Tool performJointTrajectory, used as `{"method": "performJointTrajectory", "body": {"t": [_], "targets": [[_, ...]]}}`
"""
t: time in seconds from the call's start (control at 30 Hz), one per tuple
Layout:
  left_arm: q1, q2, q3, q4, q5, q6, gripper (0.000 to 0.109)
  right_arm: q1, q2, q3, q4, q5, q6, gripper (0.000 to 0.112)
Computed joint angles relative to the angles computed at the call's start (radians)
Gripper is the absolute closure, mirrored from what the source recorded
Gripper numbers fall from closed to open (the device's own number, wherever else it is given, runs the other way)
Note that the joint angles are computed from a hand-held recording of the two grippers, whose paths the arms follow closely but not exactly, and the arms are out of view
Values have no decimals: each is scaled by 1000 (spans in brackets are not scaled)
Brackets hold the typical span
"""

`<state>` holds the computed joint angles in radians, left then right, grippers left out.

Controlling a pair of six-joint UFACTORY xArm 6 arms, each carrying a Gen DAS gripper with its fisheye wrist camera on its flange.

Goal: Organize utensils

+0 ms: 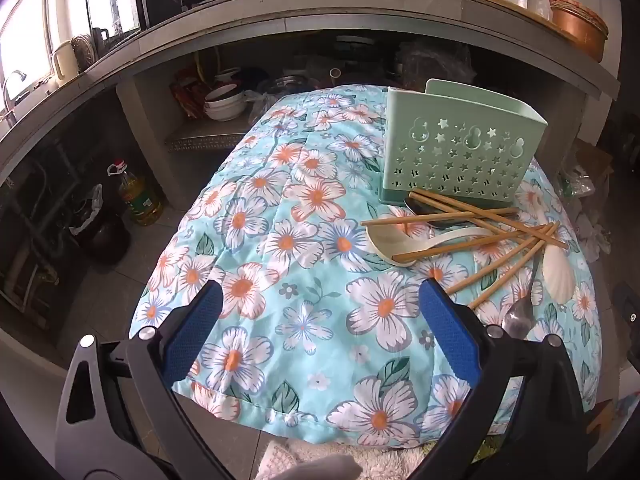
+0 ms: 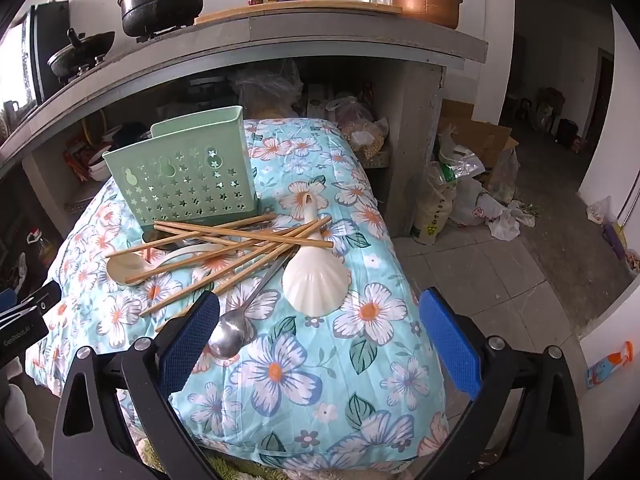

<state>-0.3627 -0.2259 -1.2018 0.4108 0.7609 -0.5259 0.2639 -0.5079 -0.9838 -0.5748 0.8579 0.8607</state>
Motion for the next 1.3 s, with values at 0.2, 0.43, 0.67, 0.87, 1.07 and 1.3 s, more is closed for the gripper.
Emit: {"method": "performJointTrajectory", "body": {"t": [0.2,0.43,0.67,0.87,1.07,1.3], "targets": [[-1,0,1,-6,-3,10,14,-4,-1,1,11,-6,-6,15],[-6,-11,12,4,-47,0,14,1,0,-4,-1,0,4,15],[-2,-30,33,14,-92,0,14,0,-5,3,-3,-4,3,15],[-3,-30,33,17,-93,-1,14,0,-10,11,-4,-7,5,15],[-7,-27,30,14,-90,0,14,0,-5,4,-6,-6,5,15],[-8,-33,39,17,-115,3,14,0,-4,0,-5,-6,4,15]]}}
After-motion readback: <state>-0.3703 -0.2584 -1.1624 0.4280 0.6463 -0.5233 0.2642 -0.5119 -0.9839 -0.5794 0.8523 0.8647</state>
